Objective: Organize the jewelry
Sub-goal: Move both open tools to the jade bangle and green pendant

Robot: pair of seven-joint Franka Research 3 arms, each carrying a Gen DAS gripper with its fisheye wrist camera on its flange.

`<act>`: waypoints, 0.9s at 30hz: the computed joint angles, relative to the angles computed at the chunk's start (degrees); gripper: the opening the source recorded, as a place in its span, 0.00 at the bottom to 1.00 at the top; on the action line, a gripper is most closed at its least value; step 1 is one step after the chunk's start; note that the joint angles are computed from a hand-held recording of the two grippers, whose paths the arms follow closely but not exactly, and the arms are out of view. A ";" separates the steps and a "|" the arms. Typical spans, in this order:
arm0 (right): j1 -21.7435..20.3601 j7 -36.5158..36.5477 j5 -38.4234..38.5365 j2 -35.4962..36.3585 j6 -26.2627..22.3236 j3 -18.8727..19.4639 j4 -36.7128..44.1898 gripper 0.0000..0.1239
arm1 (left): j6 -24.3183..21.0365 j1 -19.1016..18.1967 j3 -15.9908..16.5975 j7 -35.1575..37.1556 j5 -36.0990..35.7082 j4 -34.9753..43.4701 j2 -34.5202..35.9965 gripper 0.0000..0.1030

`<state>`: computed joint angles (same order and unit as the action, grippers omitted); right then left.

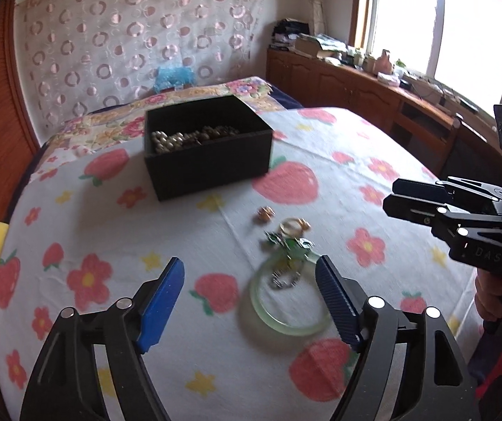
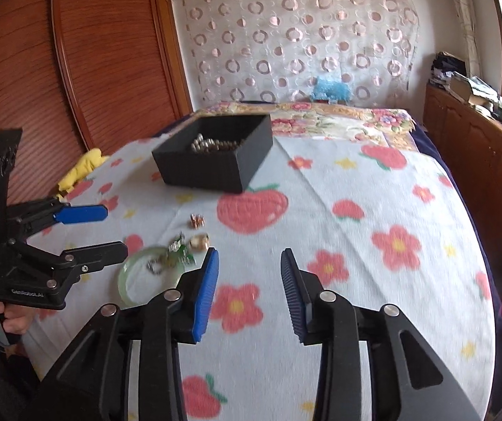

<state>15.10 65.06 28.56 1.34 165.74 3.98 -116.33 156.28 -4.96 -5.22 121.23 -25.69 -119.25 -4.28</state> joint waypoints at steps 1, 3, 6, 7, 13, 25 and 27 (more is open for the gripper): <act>0.04 0.72 -0.81 -0.50 0.49 -0.06 -1.09 0.34 | -0.34 -0.14 -0.15 0.02 0.10 -0.26 -0.14 0.75; 0.13 0.44 -0.17 -1.05 0.90 -0.04 -2.34 0.36 | -0.67 -0.27 -0.27 -0.04 0.27 -0.10 0.00 0.79; 0.19 0.58 0.06 -1.72 1.69 -0.17 -4.17 0.42 | -1.13 -0.59 -0.54 0.15 0.20 -0.27 0.26 0.80; 0.19 1.70 -1.01 -1.71 1.67 -0.20 -4.24 0.43 | -1.31 -0.63 -0.63 0.02 0.33 -0.29 0.34 0.80; 0.41 -0.20 1.80 -1.67 2.08 -0.21 -4.53 0.43 | -2.81 -0.50 -1.58 -2.31 3.71 0.52 1.98 0.81; 0.52 -1.28 2.84 -1.69 1.85 -0.23 -4.51 0.43 | -1.36 -0.39 -2.86 -5.60 9.23 0.62 2.99 0.67; 0.54 -1.22 2.84 -1.66 1.88 -0.22 -4.48 0.43 | -1.79 -0.37 -2.71 -5.22 8.20 0.64 2.81 0.67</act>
